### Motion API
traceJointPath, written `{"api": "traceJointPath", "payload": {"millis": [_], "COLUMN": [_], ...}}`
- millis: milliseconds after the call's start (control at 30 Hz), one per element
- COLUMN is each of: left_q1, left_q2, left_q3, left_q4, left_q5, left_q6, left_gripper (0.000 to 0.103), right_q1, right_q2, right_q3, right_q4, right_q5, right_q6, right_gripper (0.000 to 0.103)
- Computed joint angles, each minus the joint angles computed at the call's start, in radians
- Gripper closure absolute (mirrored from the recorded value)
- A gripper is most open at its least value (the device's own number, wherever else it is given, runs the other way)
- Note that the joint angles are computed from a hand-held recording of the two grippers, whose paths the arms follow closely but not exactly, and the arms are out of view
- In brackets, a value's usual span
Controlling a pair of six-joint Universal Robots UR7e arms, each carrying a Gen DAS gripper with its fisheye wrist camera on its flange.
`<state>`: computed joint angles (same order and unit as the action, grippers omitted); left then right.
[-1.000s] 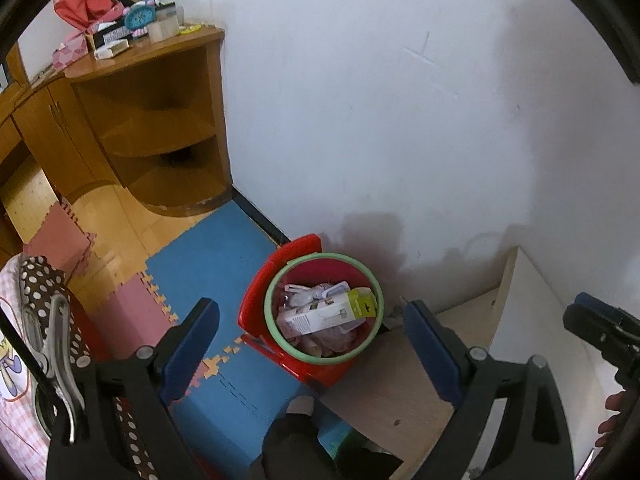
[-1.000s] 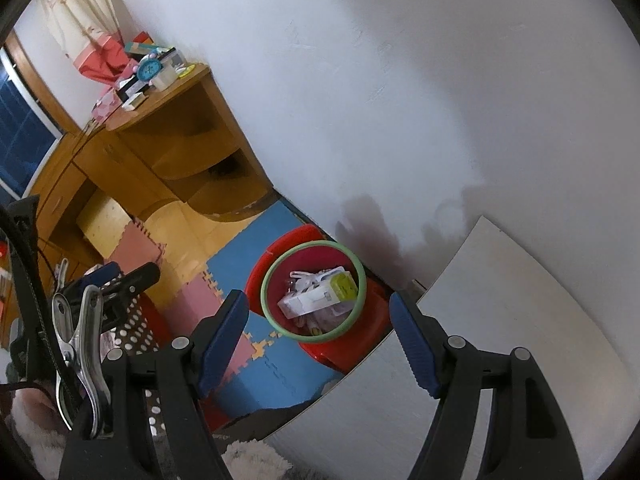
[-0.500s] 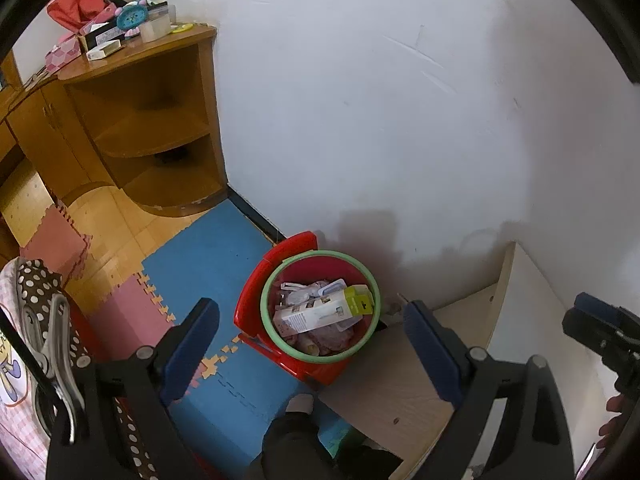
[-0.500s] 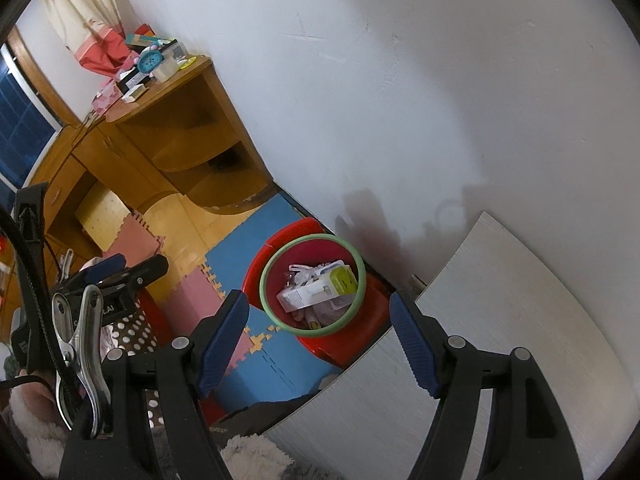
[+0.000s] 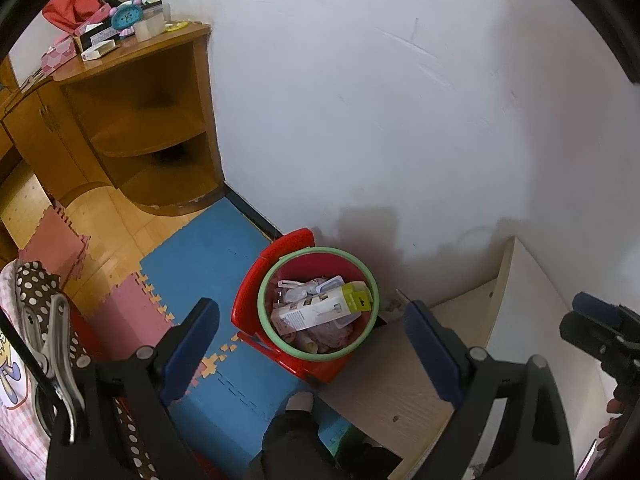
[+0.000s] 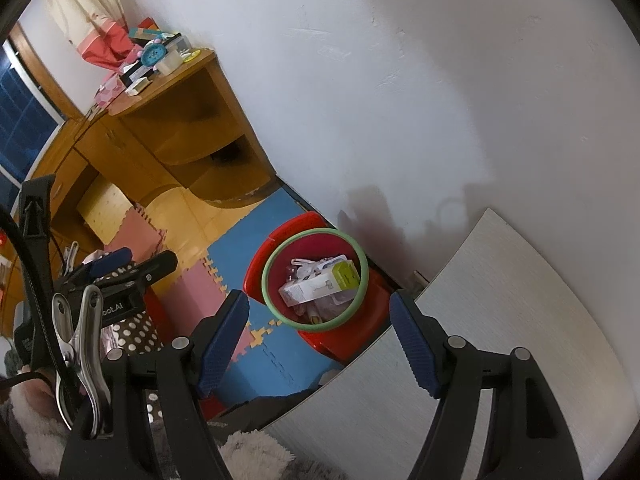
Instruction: Collect trash
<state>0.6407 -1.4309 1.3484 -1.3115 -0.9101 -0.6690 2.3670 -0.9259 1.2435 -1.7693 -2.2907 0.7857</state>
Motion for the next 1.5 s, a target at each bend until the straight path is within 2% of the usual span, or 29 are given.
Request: {"api": "traceJointPath", "payload": {"millis": [733,1500], "left_q1": [0.009,0.03], "left_q2": [0.009,0.008], "left_q3": [-0.005,0.0], "left_q4": [0.001,-0.012], "left_q5": [-0.011,-0.037], "left_q6": [0.01,0.032], "left_gripper": [0.007,0.007], "right_q1": [-0.001,0.01], "right_q2": [0.008,0.01], "right_q3": [-0.012,-0.003], "right_q4": [0.028,0.036], "right_q5": [0.003,0.014], "right_q6": [0.007,0.063], "right_gripper": [0.029,0.029]}}
